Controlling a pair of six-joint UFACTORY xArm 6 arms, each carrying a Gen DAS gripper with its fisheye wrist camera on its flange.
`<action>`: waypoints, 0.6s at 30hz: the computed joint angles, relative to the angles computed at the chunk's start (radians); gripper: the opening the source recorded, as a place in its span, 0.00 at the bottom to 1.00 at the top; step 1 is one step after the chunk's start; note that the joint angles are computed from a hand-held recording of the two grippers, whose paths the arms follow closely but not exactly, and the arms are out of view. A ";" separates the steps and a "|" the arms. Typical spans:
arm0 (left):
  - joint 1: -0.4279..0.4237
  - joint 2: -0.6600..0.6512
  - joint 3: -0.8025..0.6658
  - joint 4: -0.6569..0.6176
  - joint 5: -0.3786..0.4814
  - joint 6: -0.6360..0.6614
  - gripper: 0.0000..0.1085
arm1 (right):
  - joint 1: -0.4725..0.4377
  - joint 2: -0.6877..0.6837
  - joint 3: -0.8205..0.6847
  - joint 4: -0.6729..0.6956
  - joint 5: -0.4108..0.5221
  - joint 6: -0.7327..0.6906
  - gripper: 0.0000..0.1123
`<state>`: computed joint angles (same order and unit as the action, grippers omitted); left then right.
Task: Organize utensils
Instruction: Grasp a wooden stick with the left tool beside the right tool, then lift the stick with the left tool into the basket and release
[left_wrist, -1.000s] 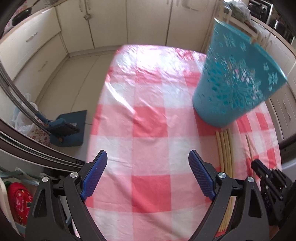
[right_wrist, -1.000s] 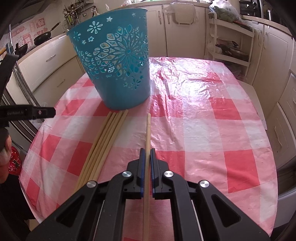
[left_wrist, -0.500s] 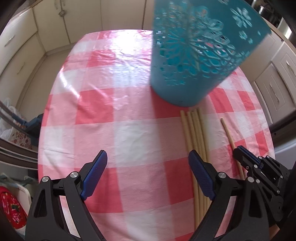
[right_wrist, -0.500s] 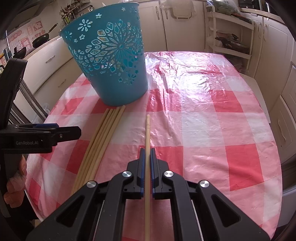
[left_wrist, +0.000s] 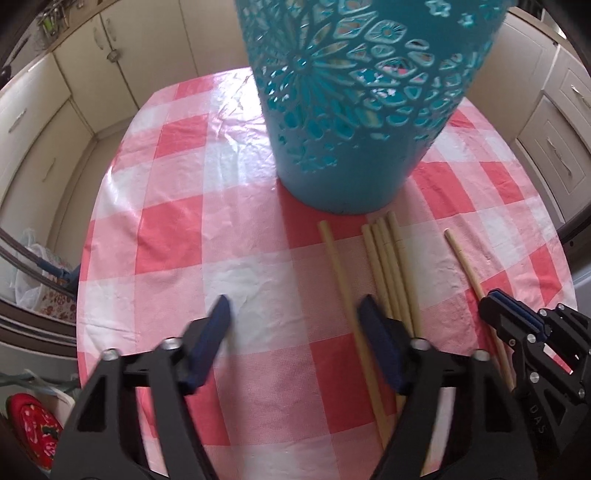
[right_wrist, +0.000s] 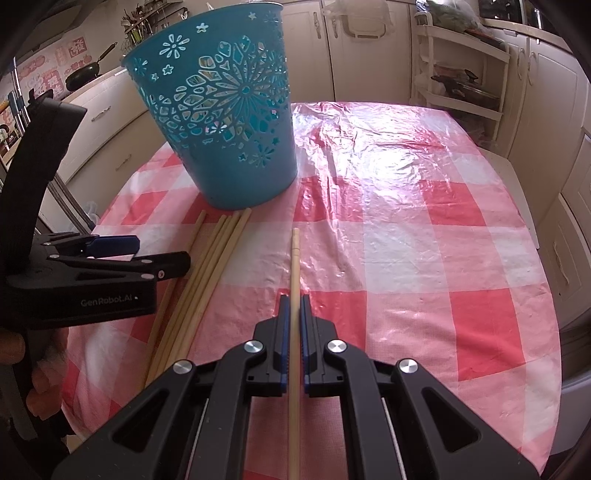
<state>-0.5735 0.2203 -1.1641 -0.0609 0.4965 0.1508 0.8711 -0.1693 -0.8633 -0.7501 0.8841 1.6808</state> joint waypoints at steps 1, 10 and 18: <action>-0.003 -0.007 0.006 -0.010 -0.006 0.017 0.30 | 0.001 0.002 -0.002 0.000 0.002 -0.003 0.05; 0.014 -0.072 0.021 -0.223 0.114 0.214 0.04 | 0.005 0.017 -0.017 -0.012 0.020 -0.018 0.05; 0.129 -0.269 -0.024 -0.556 0.368 0.439 0.04 | -0.013 -0.010 0.013 0.005 -0.029 0.016 0.05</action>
